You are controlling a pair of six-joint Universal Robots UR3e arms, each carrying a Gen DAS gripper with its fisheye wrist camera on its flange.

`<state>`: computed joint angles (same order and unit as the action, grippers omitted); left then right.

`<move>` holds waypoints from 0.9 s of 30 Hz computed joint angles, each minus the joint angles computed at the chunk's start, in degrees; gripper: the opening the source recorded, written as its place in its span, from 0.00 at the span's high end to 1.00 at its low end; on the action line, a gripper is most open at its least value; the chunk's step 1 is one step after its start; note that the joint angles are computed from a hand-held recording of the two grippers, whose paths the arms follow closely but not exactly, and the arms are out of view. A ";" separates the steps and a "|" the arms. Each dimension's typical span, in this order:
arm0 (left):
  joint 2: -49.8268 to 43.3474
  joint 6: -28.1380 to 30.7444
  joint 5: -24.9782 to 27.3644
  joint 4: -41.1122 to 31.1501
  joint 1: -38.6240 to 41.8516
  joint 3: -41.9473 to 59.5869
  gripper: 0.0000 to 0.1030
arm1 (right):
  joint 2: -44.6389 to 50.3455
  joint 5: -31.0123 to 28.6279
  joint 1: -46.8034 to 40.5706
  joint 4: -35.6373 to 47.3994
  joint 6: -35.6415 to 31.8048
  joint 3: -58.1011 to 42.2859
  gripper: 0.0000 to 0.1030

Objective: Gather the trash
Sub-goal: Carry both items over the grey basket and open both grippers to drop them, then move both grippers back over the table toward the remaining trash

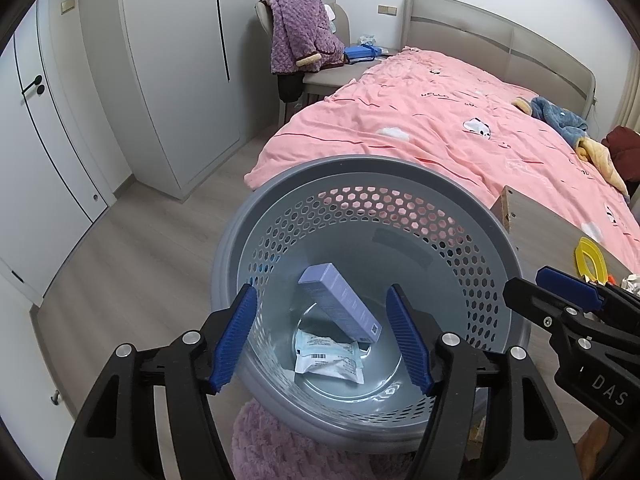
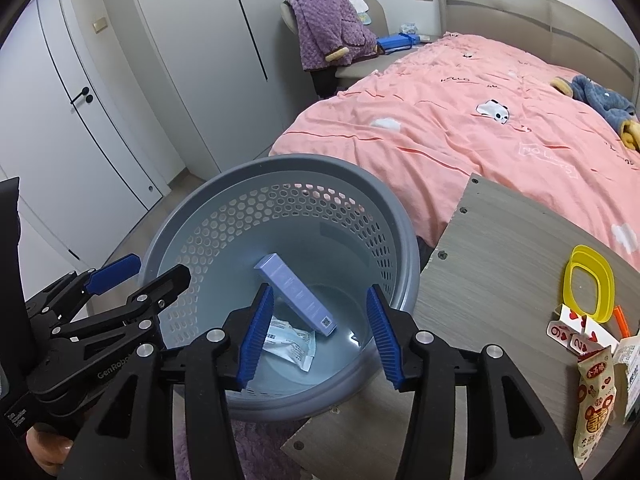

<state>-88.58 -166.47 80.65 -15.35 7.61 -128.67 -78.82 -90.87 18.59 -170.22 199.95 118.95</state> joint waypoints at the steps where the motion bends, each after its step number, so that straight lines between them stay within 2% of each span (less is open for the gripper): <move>1: 0.45 -0.02 0.07 -0.11 -0.08 -0.19 0.37 | -0.30 -0.02 -0.01 -0.11 0.06 0.32 0.53; 9: 3.90 0.46 -0.02 -1.18 -0.34 -1.94 0.34 | -3.03 -0.53 -0.21 -1.24 0.72 3.42 0.50; 13: 5.24 0.50 0.20 -1.83 -0.98 -2.54 0.34 | -5.37 -0.95 -0.56 -2.69 1.19 6.31 0.39; 18: 7.98 0.37 -0.34 -2.93 -2.00 -4.16 0.31 | -8.02 -1.73 -0.80 -3.06 1.87 9.20 0.37; 27: 9.66 -1.18 0.58 -3.71 -8.05 -5.36 0.30 | -18.19 -2.71 -3.90 -4.31 2.05 19.46 0.26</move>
